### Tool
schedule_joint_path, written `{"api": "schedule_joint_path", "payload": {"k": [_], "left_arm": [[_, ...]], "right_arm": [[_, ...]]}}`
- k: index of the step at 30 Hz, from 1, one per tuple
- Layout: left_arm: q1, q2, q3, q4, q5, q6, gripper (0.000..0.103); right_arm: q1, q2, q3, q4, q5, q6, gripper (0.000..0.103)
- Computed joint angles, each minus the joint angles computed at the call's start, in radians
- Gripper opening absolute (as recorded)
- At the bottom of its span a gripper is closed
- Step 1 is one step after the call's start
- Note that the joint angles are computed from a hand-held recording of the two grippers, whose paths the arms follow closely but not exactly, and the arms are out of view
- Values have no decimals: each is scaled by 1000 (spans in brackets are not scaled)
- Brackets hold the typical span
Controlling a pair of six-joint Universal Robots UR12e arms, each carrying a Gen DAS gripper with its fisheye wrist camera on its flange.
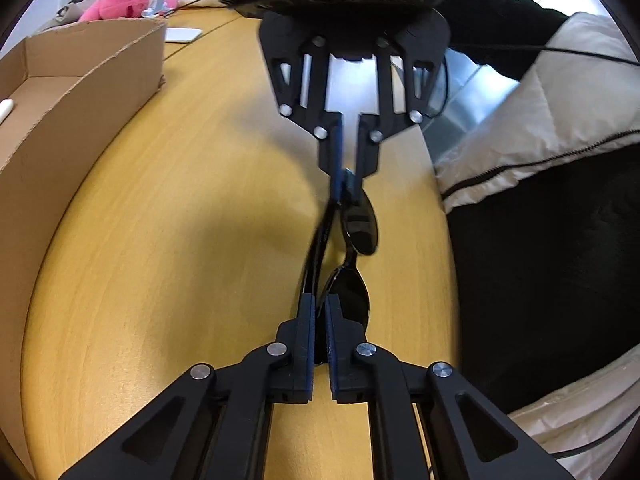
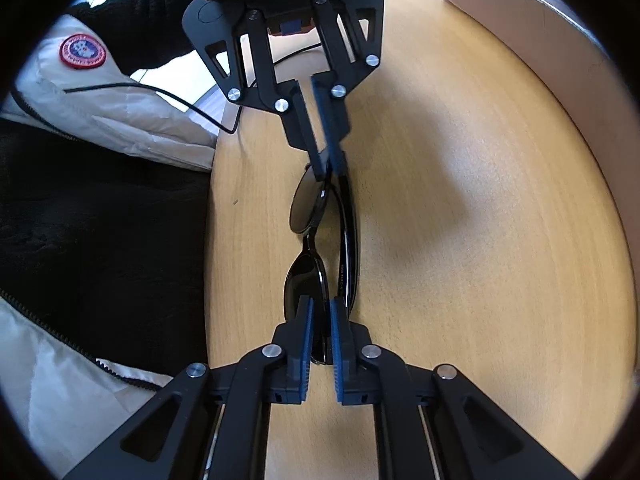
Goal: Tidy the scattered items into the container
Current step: 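Close the right tool on one sunglasses lens while the left tool grips the other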
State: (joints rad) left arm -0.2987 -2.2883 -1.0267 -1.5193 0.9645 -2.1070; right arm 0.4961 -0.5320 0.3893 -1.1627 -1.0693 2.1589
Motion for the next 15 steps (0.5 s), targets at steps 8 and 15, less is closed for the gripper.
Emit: {"api": "schedule_joint_path", "payload": {"k": [8,15], "left_arm": [[-2,-34,67,-155,-27,80,20],[-9,-69,124,-253,-9,121,13]], "right_arm": [[24,28,-73,55,-64,-49,8],[33,1,-28,33,-76,-67,8]]}}
